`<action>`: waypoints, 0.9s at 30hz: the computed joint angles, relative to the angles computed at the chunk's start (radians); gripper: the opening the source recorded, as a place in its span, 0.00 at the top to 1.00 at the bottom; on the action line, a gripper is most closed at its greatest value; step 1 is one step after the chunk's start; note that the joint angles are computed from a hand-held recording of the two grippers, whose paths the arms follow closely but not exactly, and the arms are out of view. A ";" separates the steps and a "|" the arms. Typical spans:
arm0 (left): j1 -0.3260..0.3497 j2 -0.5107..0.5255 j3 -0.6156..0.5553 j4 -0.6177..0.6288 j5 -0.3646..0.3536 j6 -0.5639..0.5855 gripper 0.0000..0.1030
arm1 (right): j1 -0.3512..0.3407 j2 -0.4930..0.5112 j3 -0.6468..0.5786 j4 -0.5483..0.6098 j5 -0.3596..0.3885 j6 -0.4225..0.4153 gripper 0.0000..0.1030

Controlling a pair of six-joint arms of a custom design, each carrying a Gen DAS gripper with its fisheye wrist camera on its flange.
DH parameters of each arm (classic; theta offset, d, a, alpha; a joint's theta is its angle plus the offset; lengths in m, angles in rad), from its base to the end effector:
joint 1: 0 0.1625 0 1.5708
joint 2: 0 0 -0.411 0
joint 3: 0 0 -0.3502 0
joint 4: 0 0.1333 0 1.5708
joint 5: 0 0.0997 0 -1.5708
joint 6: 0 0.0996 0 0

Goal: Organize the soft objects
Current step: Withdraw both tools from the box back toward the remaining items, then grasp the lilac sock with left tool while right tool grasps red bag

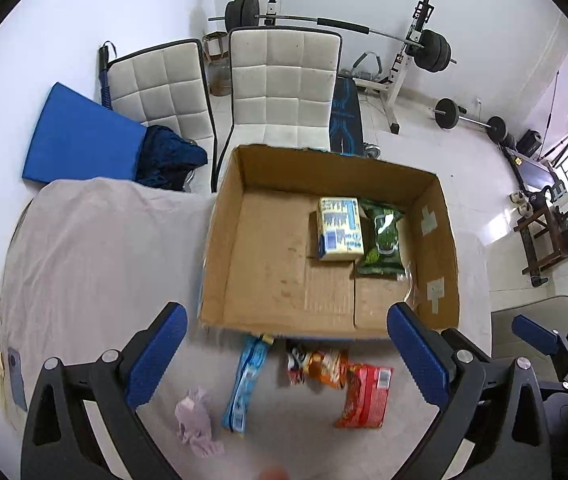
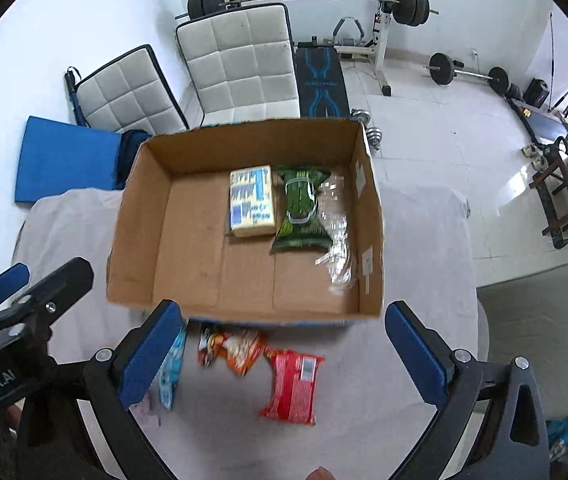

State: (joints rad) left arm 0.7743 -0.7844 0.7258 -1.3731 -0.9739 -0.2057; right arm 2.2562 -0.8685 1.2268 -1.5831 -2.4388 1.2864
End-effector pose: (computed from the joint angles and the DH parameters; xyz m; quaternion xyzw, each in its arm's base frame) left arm -0.3880 -0.6442 0.3779 0.2971 0.9062 -0.0827 0.2892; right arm 0.4656 -0.4789 0.2591 -0.1954 -0.8751 0.2591 0.3589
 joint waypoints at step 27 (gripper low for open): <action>0.177 -0.095 0.331 0.140 0.003 -0.217 0.01 | -0.231 0.002 0.551 -0.507 0.368 -0.046 0.48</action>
